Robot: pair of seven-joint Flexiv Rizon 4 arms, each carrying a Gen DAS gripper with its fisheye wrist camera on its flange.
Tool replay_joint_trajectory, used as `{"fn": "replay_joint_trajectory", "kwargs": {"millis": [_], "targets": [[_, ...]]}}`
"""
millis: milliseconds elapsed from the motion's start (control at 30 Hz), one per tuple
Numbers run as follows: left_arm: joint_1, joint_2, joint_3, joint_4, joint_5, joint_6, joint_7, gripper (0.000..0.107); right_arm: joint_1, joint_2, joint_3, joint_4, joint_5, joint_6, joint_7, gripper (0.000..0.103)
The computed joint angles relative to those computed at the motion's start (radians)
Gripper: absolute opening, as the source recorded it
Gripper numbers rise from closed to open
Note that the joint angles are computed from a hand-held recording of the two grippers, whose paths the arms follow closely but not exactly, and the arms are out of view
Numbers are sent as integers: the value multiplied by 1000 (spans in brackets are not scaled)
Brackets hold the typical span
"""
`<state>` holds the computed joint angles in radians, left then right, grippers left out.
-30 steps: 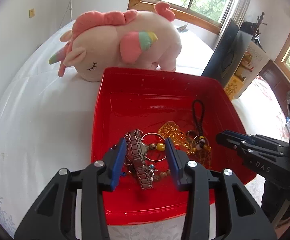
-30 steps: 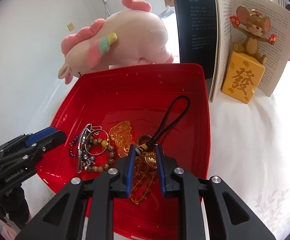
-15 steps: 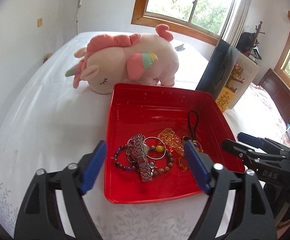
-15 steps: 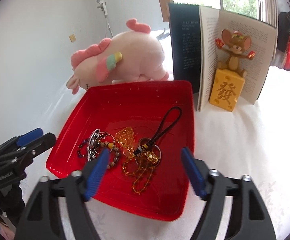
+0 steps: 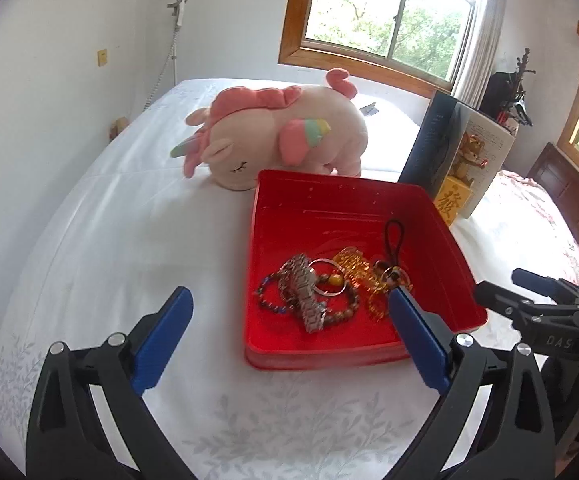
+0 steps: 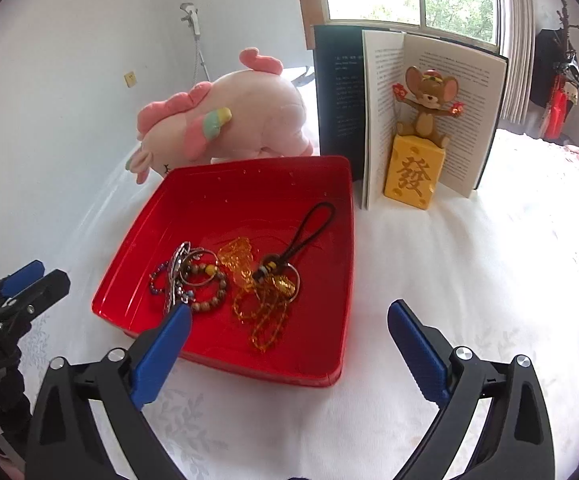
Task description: Organize jewelry
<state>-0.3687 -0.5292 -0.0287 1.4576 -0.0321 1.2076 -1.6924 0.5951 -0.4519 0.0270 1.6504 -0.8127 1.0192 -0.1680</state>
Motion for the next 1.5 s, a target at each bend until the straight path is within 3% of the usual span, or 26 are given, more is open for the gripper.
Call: {"fn": "replay_joint_trajectory", "kwargs": {"millis": [300,533,833,1500], "targets": [[-34,55,58,86,83,3,-91,98,14,40,27,64,-3,-14,31,99],[-21,82,35,160,90,25,-111,98,26,58,39,112,-46,-10,84,99],[-51,89,68,174,159,43,-182,98,22,65,47,137,-82,-9,118,99],[-58,85,78,170,209,49,-193,98,18,59,42,148,-114,-4,134,99]]}}
